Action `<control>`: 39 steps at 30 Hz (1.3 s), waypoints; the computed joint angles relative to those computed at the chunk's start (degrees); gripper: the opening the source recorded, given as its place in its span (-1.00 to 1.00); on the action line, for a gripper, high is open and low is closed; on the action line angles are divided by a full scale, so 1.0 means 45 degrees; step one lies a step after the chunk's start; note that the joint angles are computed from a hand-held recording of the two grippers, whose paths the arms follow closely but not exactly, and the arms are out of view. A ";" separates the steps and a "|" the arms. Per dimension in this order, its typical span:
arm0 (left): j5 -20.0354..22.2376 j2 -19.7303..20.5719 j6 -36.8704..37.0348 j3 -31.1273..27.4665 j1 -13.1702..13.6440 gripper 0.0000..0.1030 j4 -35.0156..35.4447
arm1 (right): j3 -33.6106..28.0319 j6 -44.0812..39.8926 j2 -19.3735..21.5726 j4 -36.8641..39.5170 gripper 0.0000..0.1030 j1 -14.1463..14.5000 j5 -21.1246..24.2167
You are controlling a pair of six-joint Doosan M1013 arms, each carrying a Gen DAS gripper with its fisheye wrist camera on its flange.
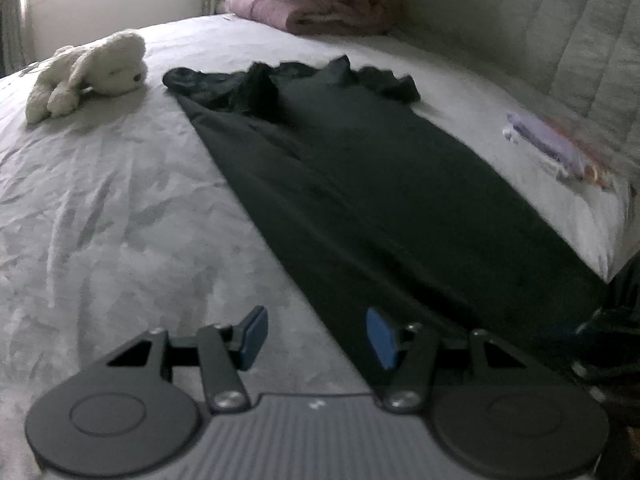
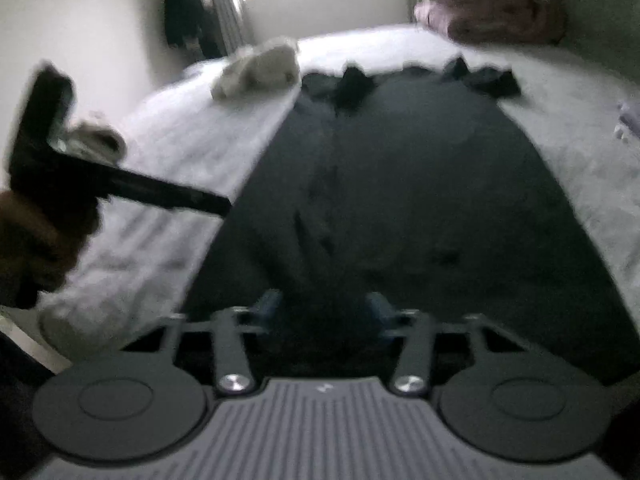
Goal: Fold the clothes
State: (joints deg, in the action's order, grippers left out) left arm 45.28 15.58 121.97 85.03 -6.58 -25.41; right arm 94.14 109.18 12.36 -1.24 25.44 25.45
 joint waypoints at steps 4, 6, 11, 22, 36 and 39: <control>-0.0313 -0.0101 -0.0136 0.0186 -0.0296 0.09 0.1299 | 0.0290 -0.0343 -0.0188 0.0816 -0.99 -0.0078 -0.0194; -0.0379 -0.0143 -0.0052 0.0232 -0.0355 0.09 0.1589 | 0.0450 -0.0901 -0.0394 0.1714 -0.99 -0.0146 -0.0439; -0.0494 -0.0243 0.0455 0.0350 -0.0456 0.09 0.2024 | 0.0405 -0.1771 -0.0216 0.3552 -0.99 -0.0456 0.0082; -0.0280 -0.0246 0.0400 0.0230 -0.0250 0.10 0.1607 | 0.0118 -0.3501 -0.0181 0.3974 -0.75 -0.0521 0.0364; -0.0637 0.0847 -0.3369 -0.1460 0.0040 0.16 0.2494 | -0.3978 -0.5397 0.2336 0.8022 0.02 -0.2493 0.2695; -0.0462 0.1185 -0.3839 -0.1889 0.0045 0.16 0.2663 | -0.5851 -0.4215 0.3593 0.8370 0.03 -0.2857 0.3690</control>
State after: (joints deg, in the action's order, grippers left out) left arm 43.20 20.91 104.69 76.53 -6.38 -13.43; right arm 67.81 90.21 28.52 36.43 12.58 42.06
